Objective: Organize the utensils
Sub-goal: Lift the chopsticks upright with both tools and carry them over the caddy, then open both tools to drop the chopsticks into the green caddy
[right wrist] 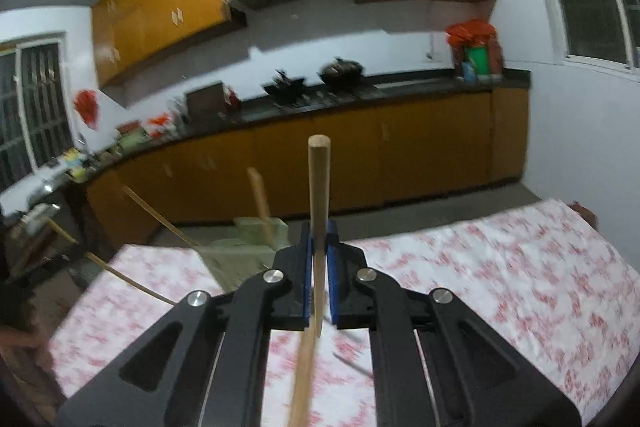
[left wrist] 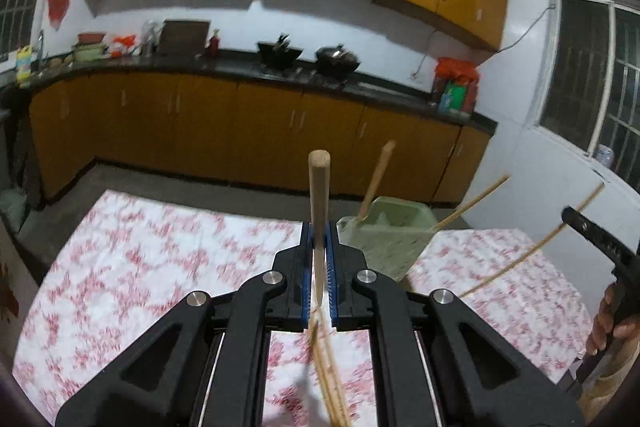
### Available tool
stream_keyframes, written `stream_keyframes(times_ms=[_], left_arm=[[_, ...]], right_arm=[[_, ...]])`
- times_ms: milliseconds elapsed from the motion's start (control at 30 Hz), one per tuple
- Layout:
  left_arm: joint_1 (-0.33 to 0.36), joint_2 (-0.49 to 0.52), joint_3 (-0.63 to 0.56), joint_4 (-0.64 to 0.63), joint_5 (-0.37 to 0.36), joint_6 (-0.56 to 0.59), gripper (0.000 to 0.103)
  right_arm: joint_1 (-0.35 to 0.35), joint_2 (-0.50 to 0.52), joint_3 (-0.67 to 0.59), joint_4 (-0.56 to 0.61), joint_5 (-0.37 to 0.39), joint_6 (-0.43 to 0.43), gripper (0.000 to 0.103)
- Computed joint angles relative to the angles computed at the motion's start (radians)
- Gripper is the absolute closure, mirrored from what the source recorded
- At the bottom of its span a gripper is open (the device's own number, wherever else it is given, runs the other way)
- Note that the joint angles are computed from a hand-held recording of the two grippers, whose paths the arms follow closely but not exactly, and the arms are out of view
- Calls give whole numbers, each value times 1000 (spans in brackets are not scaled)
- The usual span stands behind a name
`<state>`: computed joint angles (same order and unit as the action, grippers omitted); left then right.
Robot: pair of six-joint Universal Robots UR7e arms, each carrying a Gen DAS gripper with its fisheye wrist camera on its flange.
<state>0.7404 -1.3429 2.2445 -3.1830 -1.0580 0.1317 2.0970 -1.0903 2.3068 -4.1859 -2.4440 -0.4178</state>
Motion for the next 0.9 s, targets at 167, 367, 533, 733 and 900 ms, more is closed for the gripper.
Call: stream_keyframes(times_ms=[167,367,533,733,900], left_arm=[[-44,-16,-14,-3,-47,29,96],[-85,65,-56,-171,-40,67,96],[-89,162,-112,-313,-32,94,96],[-50,272,-158,-362,-32,115,96],[-18,320,-177,-304,-33,86,96]], right_arm=[[42,-27,-42,59,87,1,95],[60,51,-156,-27,107,-120,95],[32,124,-247,-91,119,-225,95],[-49,160,-283,-15,127,-173,95],[-88,172,-283,63,122,-107,93]])
